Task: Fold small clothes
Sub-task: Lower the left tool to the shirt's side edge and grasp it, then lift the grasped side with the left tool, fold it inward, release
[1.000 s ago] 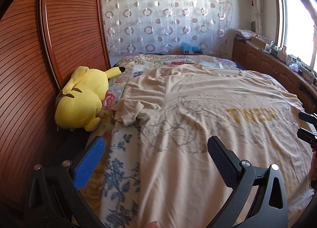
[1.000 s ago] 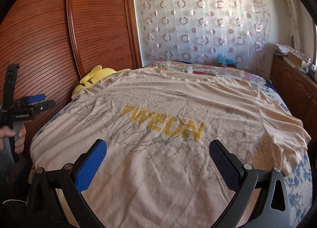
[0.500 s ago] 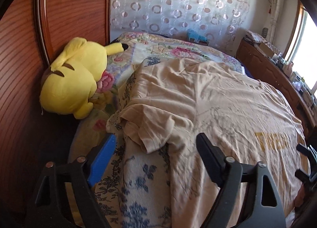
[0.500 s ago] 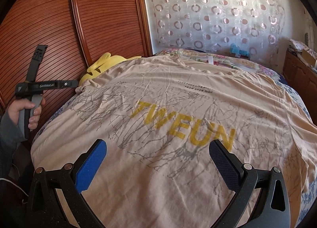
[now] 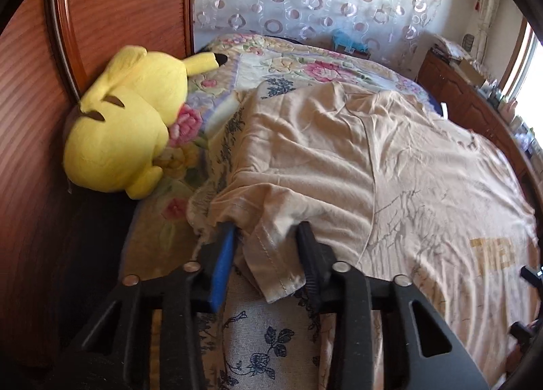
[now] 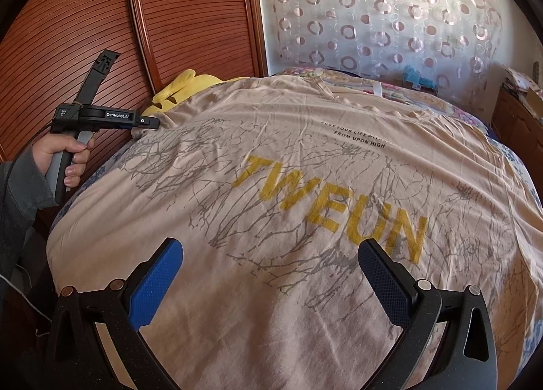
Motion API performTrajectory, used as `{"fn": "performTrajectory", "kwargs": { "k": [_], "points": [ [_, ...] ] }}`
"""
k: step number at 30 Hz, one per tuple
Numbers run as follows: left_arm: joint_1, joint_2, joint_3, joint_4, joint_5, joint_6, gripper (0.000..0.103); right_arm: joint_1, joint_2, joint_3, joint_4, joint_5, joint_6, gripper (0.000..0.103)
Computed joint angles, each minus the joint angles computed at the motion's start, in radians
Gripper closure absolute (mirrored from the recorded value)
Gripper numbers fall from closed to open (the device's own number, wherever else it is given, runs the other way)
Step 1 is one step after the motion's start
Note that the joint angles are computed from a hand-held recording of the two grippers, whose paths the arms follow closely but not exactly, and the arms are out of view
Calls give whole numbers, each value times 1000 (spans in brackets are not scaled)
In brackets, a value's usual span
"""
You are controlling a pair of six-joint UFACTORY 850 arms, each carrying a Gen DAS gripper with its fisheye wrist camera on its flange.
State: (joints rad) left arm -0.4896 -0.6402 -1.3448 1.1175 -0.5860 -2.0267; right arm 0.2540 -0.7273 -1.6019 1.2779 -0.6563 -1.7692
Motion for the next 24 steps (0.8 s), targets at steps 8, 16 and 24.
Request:
{"fn": "performTrajectory", "kwargs": {
  "k": [8, 16, 24],
  "points": [
    [-38, -6, -52, 30, -94, 103, 98, 10, 7, 17, 25, 31, -28, 0],
    [-89, -7, -173, 90, -74, 194, 99, 11, 15, 28, 26, 40, -30, 0],
    [-143, -41, -294, 85, -47, 311, 95, -4, 9, 19, 31, 13, -17, 0]
  ]
}}
